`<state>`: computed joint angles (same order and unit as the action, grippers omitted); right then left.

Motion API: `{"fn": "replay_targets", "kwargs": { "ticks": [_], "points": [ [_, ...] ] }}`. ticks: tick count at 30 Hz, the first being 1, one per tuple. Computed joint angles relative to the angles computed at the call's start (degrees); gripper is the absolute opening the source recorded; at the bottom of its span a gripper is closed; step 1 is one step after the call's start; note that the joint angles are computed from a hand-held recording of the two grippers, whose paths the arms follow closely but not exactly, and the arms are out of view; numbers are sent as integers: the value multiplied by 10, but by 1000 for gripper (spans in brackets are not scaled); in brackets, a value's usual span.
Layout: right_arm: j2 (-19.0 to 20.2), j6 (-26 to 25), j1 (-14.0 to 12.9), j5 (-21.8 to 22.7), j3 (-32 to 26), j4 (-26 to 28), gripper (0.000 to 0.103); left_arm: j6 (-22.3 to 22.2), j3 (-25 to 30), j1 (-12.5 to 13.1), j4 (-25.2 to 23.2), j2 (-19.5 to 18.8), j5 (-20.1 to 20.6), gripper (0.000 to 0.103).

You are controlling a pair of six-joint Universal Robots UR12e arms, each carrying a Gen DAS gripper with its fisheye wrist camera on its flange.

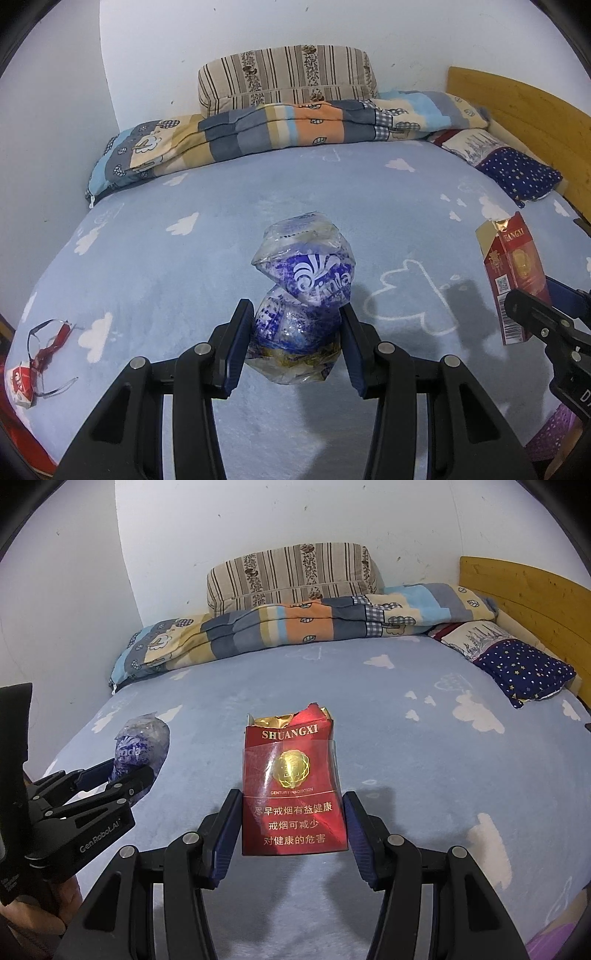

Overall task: Collect trash
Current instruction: 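Lift the plastic bag and cigarette pack off the bed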

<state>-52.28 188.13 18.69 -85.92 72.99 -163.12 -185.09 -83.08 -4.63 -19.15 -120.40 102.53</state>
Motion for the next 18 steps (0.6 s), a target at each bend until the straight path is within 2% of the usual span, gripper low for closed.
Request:
{"fn": "replay_targets", "kwargs": {
  "ticks": [18],
  "points": [
    [-1, 1, 1, 2, 3, -10, 58, 9, -2, -4, 16, 1, 5, 44]
  ]
}}
